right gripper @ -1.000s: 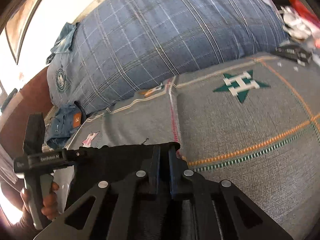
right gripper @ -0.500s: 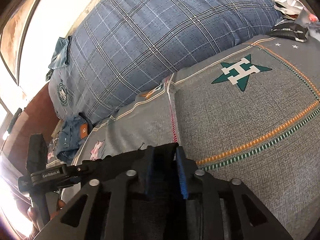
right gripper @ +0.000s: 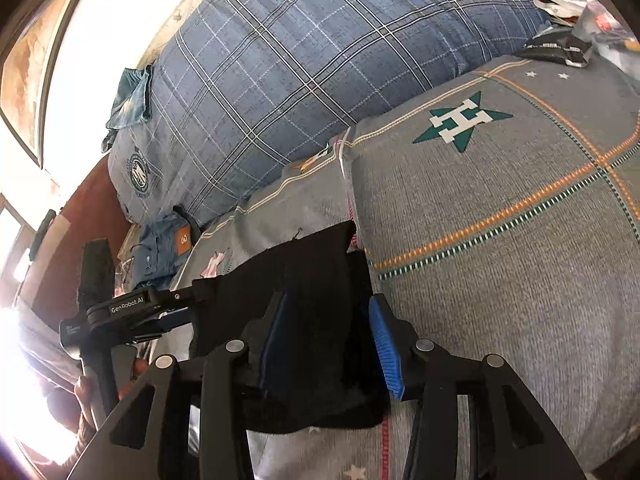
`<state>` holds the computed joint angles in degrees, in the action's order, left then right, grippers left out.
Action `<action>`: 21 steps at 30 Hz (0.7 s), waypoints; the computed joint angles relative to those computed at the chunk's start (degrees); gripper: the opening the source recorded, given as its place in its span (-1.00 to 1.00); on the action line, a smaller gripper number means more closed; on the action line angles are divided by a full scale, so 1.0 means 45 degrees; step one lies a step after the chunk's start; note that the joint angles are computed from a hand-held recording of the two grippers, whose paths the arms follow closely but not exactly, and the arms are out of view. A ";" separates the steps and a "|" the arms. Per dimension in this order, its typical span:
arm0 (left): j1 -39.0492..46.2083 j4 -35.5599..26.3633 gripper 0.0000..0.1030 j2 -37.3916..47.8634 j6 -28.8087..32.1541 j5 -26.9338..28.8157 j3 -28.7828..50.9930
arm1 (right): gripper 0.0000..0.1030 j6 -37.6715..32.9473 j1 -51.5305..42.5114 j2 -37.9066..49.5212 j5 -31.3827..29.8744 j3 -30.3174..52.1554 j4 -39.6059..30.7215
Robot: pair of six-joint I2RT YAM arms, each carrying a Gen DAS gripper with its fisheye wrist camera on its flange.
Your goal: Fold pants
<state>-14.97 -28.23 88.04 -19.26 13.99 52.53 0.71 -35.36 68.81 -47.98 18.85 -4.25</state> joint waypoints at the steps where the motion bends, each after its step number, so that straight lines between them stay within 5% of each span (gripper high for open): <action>1: 0.0225 -0.0149 0.49 -0.0167 0.0093 0.0141 -0.0021 | -0.14 -0.0155 -0.0139 -0.0030 -0.0125 0.0115 -0.0437; 10: 0.2042 -0.1099 0.49 -0.0449 0.0666 0.2841 -0.1114 | -0.07 -0.0793 -0.0132 -0.0146 0.0101 0.0042 -0.2070; 13: 0.1154 -0.0685 0.50 -0.0864 0.0664 0.2255 -0.1800 | -0.68 -0.0333 0.1387 -0.2410 0.1738 -0.0714 -0.1796; 17: 0.0285 -0.0059 0.50 -0.1265 0.0388 0.1364 -0.2295 | -0.68 -0.0701 0.2480 -0.3284 0.3426 -0.1162 -0.1826; 21: 0.0832 -0.0823 0.50 -0.1322 0.0914 0.1537 -0.1587 | -0.56 -0.1501 0.0569 -0.1978 0.1431 -0.0582 -0.2701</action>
<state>-11.23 -31.94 82.09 -15.15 20.91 45.39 -6.05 -32.80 59.91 -41.54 16.23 -16.41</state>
